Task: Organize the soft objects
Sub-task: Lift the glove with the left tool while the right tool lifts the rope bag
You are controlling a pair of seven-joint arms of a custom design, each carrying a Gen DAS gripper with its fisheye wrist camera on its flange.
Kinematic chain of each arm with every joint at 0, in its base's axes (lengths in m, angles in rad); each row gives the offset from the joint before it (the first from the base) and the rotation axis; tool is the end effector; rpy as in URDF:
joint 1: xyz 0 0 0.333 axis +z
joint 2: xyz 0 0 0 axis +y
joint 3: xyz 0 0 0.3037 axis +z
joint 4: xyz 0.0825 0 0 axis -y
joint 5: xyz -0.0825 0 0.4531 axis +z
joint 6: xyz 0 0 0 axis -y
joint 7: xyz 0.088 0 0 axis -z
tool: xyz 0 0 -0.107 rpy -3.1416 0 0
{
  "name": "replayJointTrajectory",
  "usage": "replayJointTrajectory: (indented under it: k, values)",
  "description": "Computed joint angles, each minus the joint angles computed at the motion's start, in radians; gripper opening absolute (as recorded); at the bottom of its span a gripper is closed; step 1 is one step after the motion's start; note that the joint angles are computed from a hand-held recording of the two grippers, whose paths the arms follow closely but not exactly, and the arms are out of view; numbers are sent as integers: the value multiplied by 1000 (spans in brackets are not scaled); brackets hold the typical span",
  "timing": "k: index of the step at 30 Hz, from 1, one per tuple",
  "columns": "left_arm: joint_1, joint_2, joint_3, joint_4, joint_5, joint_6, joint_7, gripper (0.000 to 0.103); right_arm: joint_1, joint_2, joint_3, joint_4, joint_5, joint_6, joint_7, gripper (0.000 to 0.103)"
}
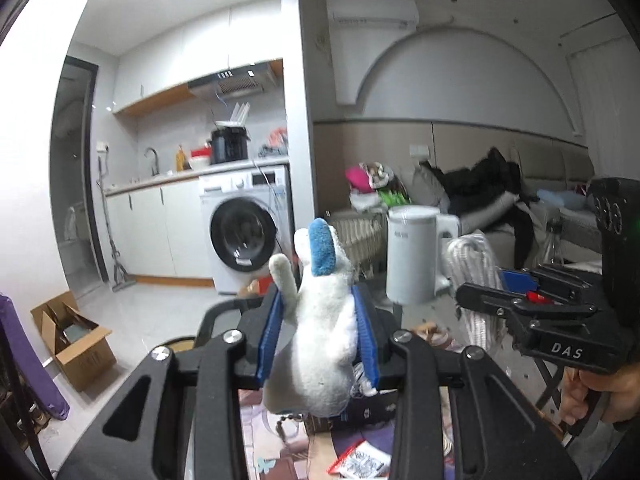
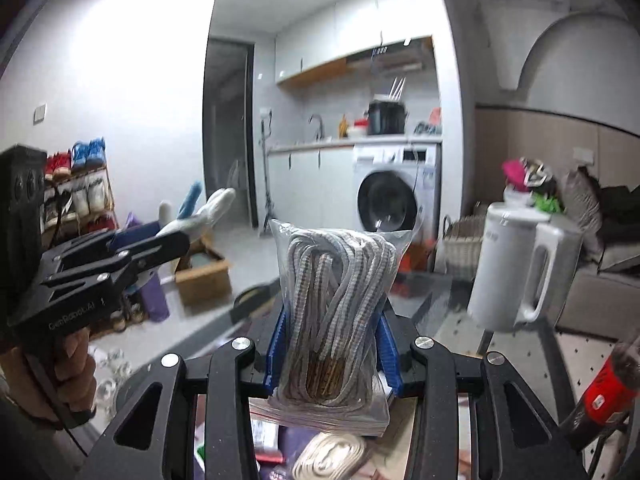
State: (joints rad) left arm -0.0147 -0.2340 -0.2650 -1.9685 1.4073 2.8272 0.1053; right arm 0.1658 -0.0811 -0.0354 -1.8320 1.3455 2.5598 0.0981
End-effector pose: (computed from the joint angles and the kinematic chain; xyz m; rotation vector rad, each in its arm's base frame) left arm 0.5607 -0.2278 0.6339 -1.3319 1.3389 -1.0312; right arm 0.6507 0.0701 0.6209 -1.7115 0.7866 -0.5814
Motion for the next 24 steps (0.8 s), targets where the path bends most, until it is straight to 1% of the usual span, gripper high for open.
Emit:
replayJointTrajectory:
  k: [2, 3, 4, 6, 12, 18, 20, 24]
  values:
    - [14, -26, -12, -13, 96, -9, -101, 34, 3, -33, -7, -30, 88, 5, -72, 40]
    - [16, -35, -17, -17, 131, -23, -133, 34, 8, -50, -11, -47, 155, 16, -130, 40]
    - [14, -38, -19, -17, 145, -37, -138, 34, 13, -64, -14, -59, 194, 27, -166, 40]
    - [12, -53, -13, -30, 179, -34, -174, 34, 19, -90, -20, -80, 232, 29, -203, 40]
    - [14, -75, 5, -50, 178, -11, -200, 34, 28, -82, -27, -76, 213, 22, -193, 40]
    - [22, -76, 5, -44, 198, 2, -234, 34, 25, -67, -29, -66, 233, 11, -214, 40]
    - [18, -66, -4, -32, 204, -14, -241, 34, 23, -64, -28, -63, 241, 9, -223, 40]
    - [14, -62, 5, -28, 205, 0, -248, 34, 17, -49, -24, -49, 228, 2, -212, 40]
